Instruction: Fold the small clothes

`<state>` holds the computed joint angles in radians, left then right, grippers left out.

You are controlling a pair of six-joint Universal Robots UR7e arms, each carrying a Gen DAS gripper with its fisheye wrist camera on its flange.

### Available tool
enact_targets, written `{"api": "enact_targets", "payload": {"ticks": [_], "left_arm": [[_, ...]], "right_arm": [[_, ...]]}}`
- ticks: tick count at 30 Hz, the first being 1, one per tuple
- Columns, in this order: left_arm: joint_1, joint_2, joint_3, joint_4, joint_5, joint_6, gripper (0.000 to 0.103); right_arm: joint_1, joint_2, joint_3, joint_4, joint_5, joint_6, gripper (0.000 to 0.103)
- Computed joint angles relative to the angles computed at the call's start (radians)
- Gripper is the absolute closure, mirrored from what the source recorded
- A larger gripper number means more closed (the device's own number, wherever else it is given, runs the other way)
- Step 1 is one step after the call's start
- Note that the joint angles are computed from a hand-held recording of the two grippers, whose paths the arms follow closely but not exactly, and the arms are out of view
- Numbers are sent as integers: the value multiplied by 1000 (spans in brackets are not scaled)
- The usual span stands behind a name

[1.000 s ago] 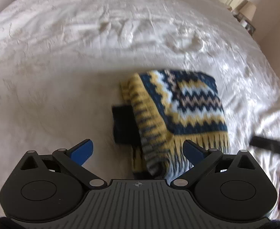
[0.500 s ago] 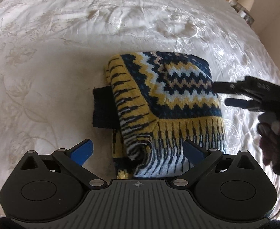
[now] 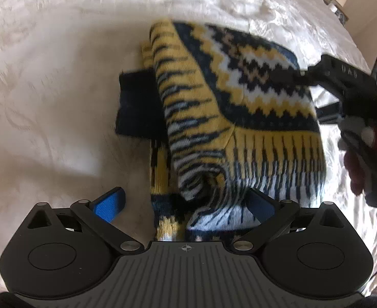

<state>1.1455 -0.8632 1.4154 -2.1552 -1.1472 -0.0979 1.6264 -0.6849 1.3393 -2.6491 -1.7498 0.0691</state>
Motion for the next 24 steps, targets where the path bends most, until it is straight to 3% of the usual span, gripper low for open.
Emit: {"api": "enact_targets", "payload": {"ticks": [10, 14, 17, 18, 19, 20, 21, 23, 24], "left_arm": [[25, 47, -23, -45, -71, 55, 1], [32, 72, -58, -32, -103, 107, 1], [39, 72, -64, -36, -121, 74, 3], [41, 66, -55, -54, -124, 50, 7], [44, 62, -52, -60, -132, 33, 23], [50, 61, -59, -53, -164, 44, 47], [55, 59, -63, -47, -199, 58, 52], [47, 47, -50, -60, -195, 94, 67], [45, 40, -40, -70, -204, 116, 67]], "right_arm": [[-21, 32, -27, -11, 93, -41, 0], [-21, 29, -18, -23, 97, -40, 0], [-16, 23, -12, -16, 84, -21, 0], [-15, 23, -15, -6, 84, -6, 0], [-14, 20, -16, 7, 91, 10, 0], [-11, 18, -17, 15, 89, 20, 9], [-6, 14, -13, 11, 80, 22, 28], [15, 4, -7, 11, 9, 26, 46], [19, -7, 6, -1, 12, 23, 50]]}}
